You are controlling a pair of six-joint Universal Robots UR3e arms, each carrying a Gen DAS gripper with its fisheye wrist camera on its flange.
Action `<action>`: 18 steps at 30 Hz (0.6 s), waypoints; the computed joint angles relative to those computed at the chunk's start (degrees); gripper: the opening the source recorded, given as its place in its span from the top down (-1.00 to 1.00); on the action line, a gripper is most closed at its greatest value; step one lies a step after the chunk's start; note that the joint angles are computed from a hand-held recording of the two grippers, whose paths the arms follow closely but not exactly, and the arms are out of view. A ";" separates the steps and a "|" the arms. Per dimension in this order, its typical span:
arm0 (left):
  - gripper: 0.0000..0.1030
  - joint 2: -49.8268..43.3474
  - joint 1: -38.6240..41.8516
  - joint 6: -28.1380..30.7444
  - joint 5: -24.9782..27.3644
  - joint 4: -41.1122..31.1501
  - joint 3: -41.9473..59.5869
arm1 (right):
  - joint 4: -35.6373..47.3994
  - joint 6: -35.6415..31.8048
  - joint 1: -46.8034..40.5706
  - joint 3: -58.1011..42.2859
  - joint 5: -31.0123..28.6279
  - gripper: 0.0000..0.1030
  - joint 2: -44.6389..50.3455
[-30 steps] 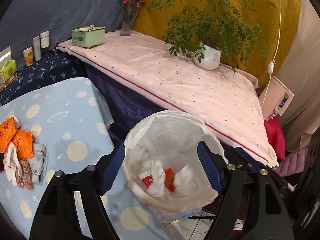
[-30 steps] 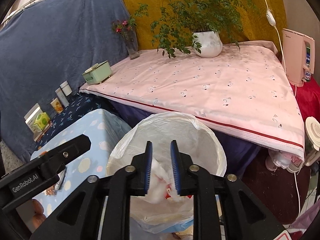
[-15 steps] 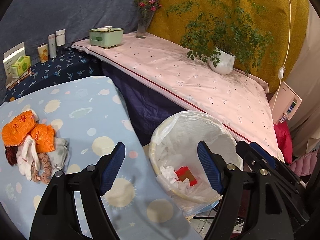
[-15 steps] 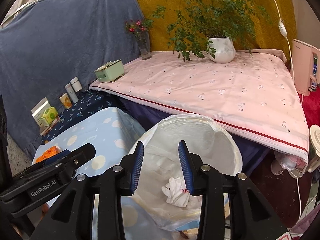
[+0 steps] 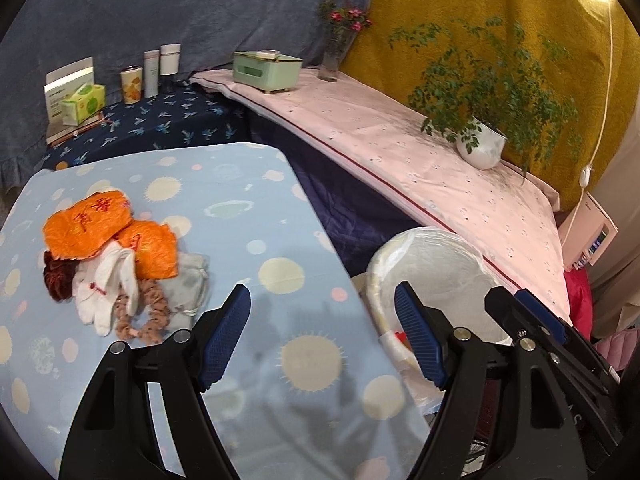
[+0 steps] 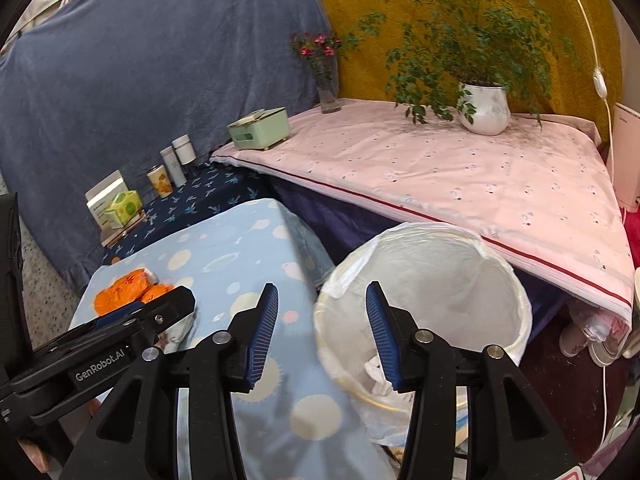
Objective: Collect trash
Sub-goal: 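Return both tools to the pile on the table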
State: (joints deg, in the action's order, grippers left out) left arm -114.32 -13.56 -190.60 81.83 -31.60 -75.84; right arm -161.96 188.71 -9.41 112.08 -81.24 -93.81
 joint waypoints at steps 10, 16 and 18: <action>-0.37 7.01 7.67 0.57 -2.52 3.52 -11.44 | 0.60 2.59 10.20 -6.16 -4.70 0.11 6.57; -0.37 10.07 13.23 1.66 -4.44 4.58 -16.61 | 1.33 4.23 15.72 -10.48 -6.86 0.10 11.30; -0.37 10.92 15.23 2.10 -4.98 4.79 -18.19 | 1.43 4.75 17.15 -11.80 -7.19 0.10 13.02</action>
State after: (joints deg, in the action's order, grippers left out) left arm -103.40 1.67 -188.50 76.85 -26.80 -94.02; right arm -160.54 193.46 7.74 100.27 -88.43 -80.79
